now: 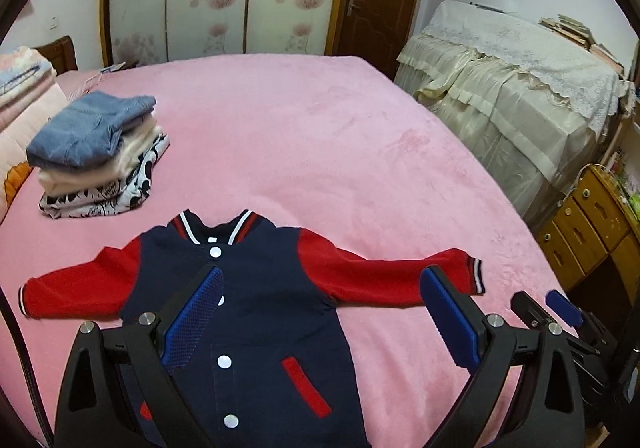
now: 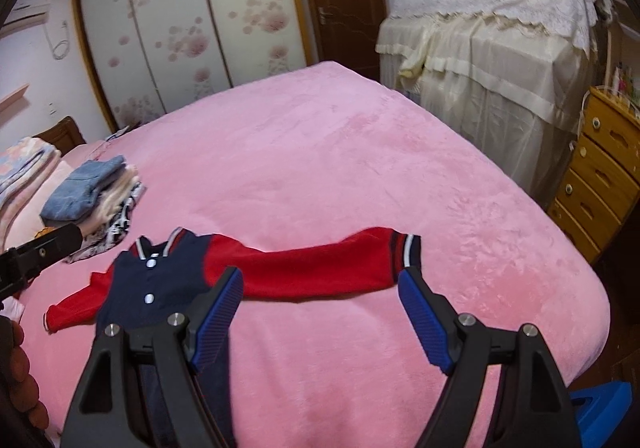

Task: Fold large clothes
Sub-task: 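Move the right gripper to the striped red sleeve cuff and grasp it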

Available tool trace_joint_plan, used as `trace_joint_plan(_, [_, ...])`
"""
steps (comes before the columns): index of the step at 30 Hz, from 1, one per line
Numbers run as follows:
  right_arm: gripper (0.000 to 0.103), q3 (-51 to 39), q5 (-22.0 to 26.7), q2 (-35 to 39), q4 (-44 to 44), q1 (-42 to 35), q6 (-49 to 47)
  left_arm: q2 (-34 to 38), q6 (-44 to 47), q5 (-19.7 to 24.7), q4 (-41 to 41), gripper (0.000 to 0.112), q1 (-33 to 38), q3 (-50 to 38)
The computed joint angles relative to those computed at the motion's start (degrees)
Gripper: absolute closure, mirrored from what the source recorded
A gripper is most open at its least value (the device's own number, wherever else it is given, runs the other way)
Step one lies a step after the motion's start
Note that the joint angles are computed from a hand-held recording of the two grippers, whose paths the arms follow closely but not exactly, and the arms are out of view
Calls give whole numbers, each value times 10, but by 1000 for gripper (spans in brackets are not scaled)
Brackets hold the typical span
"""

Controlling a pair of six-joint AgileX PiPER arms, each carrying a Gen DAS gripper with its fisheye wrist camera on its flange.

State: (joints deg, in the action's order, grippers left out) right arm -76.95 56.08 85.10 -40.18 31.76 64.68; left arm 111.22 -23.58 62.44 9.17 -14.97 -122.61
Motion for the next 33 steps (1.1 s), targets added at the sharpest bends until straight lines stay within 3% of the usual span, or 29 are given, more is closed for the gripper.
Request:
trace_joint_plan(6, [23,45,-45,4,31,-62,-8,53,-30,8,37,14,-8,-14])
trace_joint_plan(14, [23,86,-100,15,79,-136,-27,99,-17,13,17,14,0,-41])
trace_joint_plan(23, [23,107,-162,41,143,-211,-64,129,14,-25,-13,14,-2,-44])
trace_joint_plan(33, [24,141,-272,73,307,-309,-178,190,38,-15,-68,14,15,-99])
